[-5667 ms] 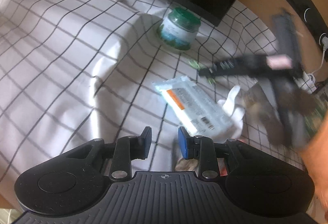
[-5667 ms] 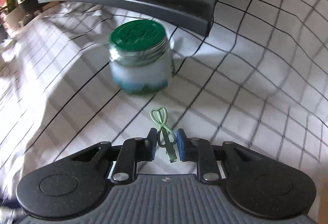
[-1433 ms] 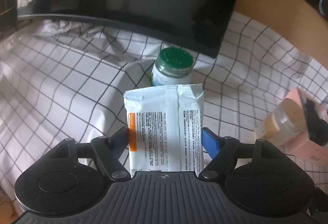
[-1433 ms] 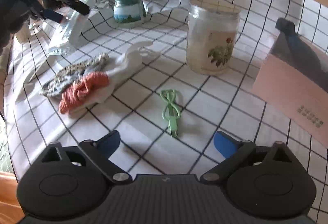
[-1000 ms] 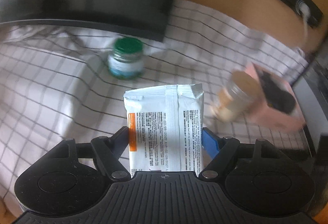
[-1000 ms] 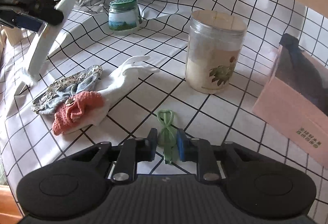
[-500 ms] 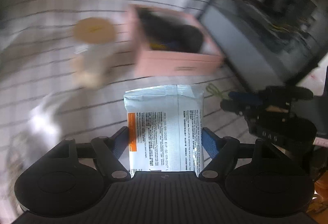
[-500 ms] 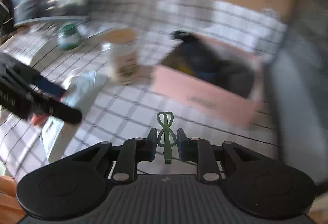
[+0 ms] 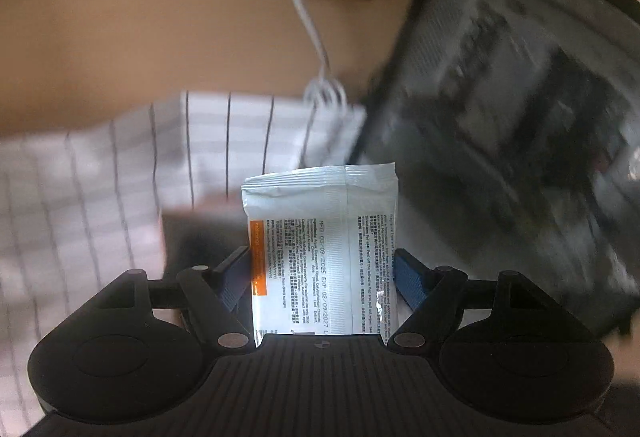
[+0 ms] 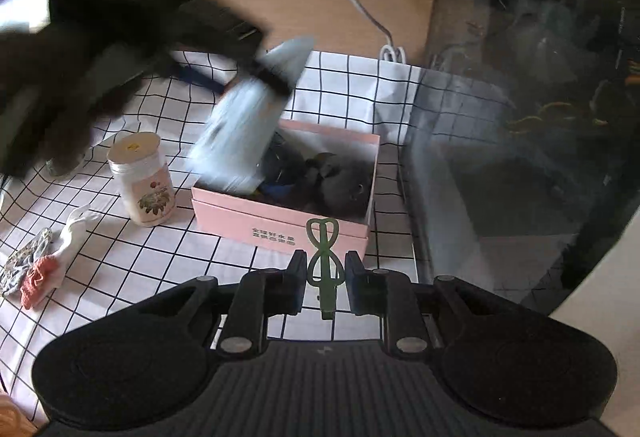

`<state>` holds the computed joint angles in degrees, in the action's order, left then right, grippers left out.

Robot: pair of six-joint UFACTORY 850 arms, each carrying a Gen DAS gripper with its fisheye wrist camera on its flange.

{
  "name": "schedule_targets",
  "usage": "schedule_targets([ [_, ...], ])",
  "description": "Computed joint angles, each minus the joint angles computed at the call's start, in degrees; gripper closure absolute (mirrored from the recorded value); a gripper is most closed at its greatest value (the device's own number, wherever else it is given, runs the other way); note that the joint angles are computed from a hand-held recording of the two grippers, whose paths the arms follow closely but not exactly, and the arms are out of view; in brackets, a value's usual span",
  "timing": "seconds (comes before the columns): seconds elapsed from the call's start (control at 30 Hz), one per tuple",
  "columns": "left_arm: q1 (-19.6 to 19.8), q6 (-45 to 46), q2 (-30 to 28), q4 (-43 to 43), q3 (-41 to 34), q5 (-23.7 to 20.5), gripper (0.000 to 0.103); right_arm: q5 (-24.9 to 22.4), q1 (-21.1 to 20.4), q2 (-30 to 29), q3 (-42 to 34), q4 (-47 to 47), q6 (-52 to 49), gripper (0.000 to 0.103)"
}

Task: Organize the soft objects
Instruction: 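Drop the wipes packet into the pink box with the left tool while the right drops the cord in, then move both tools back over the table to the patterned fabric and white glove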

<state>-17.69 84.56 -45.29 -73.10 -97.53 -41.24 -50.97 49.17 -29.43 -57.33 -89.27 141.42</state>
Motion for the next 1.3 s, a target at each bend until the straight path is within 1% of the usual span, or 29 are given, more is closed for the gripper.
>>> schedule_targets([
  [0.07, -0.95, -4.05, -4.45, -1.01, -6.03, -0.41, 0.021, -0.19, 0.22, -0.08, 0.33, 0.36, 0.22, 0.083],
  [0.1, -1.59, -7.35, -6.87, 1.19, -9.39, -0.1, 0.021, -0.29, 0.54, -0.21, 0.31, 0.93, -0.04, 0.083],
  [0.17, -3.41, -17.25, -11.34, 11.01, -15.33, 2.8, 0.021, -0.39, 0.73, -0.6, 0.32, 1.61, -0.5, 0.083],
  [0.2, -4.0, -19.92, -12.52, 13.83, -16.52, 4.19, 0.021, -0.59, 0.84, -0.78, 0.29, 1.89, -0.73, 0.083],
  [0.23, -4.29, -20.83, -13.42, 14.25, -17.03, 5.08, 0.023, -0.71, 0.78, -0.98, 0.26, 1.94, -0.85, 0.083],
  [0.27, -4.03, -20.51, -14.06, 12.27, -17.31, 4.61, 0.025, -0.81, 0.67, -1.14, 0.26, 1.94, -0.81, 0.083],
  [0.33, -3.17, -16.13, -13.55, 4.18, -15.72, 3.86, 0.025, -0.99, 0.42, -1.25, 0.33, 1.96, -0.56, 0.083],
  [0.43, -2.12, -4.72, -10.04, -7.94, -10.88, 4.0, 0.025, -1.93, -0.4, -1.57, 0.05, 0.81, -0.3, 0.083],
  [0.5, -1.31, 0.08, -8.09, -12.39, -8.95, 2.85, 0.025, -3.08, -1.38, -2.25, -0.98, -0.83, -0.71, 0.083],
  [0.53, -0.7, 2.93, -6.47, -14.44, -6.78, 2.22, 0.025, -3.62, -2.0, -2.7, -1.75, -1.81, -1.04, 0.083],
  [0.67, 1.57, 8.15, -1.6, -17.15, 0.22, 1.31, 0.026, -6.13, -5.27, -5.59, -6.09, -5.71, -3.73, 0.083],
  [0.73, 3.17, 9.1, 1.18, -17.17, 4.65, 0.82, 0.026, -5.83, -7.32, -7.07, -8.23, -7.63, -3.5, 0.083],
  [0.8, 4.88, 9.21, 3.62, -16.37, 8.9, 1.08, 0.026, -3.96, -9.48, -8.36, -10.14, -9.66, -2.29, 0.083],
  [0.83, 5.57, 9.38, 4.38, -16.13, 10.43, 1.17, 0.026, -2.21, -10.52, -8.86, -10.9, -10.71, -1.39, 0.079],
  [0.87, 6.43, 9.56, 5.26, -15.76, 12.28, 1.69, 0.026, 0.08, -11.5, -9.48, -11.87, -10.86, -1.19, 0.068],
  [0.9, 7.21, 10.0, 6.02, -15.58, 14.03, 2.49, 0.026, 1.68, -12.22, -10.06, -12.71, -10.74, -1.25, 0.062],
  [0.93, 7.95, 10.33, 6.74, -15.1, 15.76, 3.8, 0.026, 2.59, -12.61, -10.76, -13.42, -10.67, -1.14, 0.053],
  [0.97, 8.48, 10.6, 7.19, -14.66, 16.91, 5.21, 0.026, 3.41, -12.86, -11.47, -14.04, -10.87, -1.07, 0.048],
  [1.07, 10.59, 14.15, 9.09, -16.2, 21.36, 10.39, 0.026, 6.81, -13.02, -12.95, -15.23, -10.83, -0.95, 0.045],
  [1.17, 13.5, 15.5, 10.01, -18.24, 24.36, 13.59, 0.026, 10.31, -12.62, -13.91, -16.1, -9.84, -0.9, 0.045],
  [1.2, 14.73, 15.22, 10.28, -18.98, 25.25, 14.16, 0.026, 10.68, -12.29, -14.01, -16.11, -9.98, -0.4, 0.045],
  [1.23, 15.85, 14.72, 10.36, -20.0, 25.87, 14.88, 0.026, 8.95, -11.51, -14.3, -16.19, -9.74, 0.32, 0.044],
  [1.27, 16.68, 14.58, 10.41, -21.06, 26.33, 15.52, 0.026, 8.81, -11.07, -14.17, -16.1, -9.72, 0.4, 0.037],
  [1.3, 17.4, 15.21, 10.49, -22.97, 26.84, 16.54, 0.026, 9.73, -10.84, -13.85, -15.86, -10.48, 1.01, 0.036],
])
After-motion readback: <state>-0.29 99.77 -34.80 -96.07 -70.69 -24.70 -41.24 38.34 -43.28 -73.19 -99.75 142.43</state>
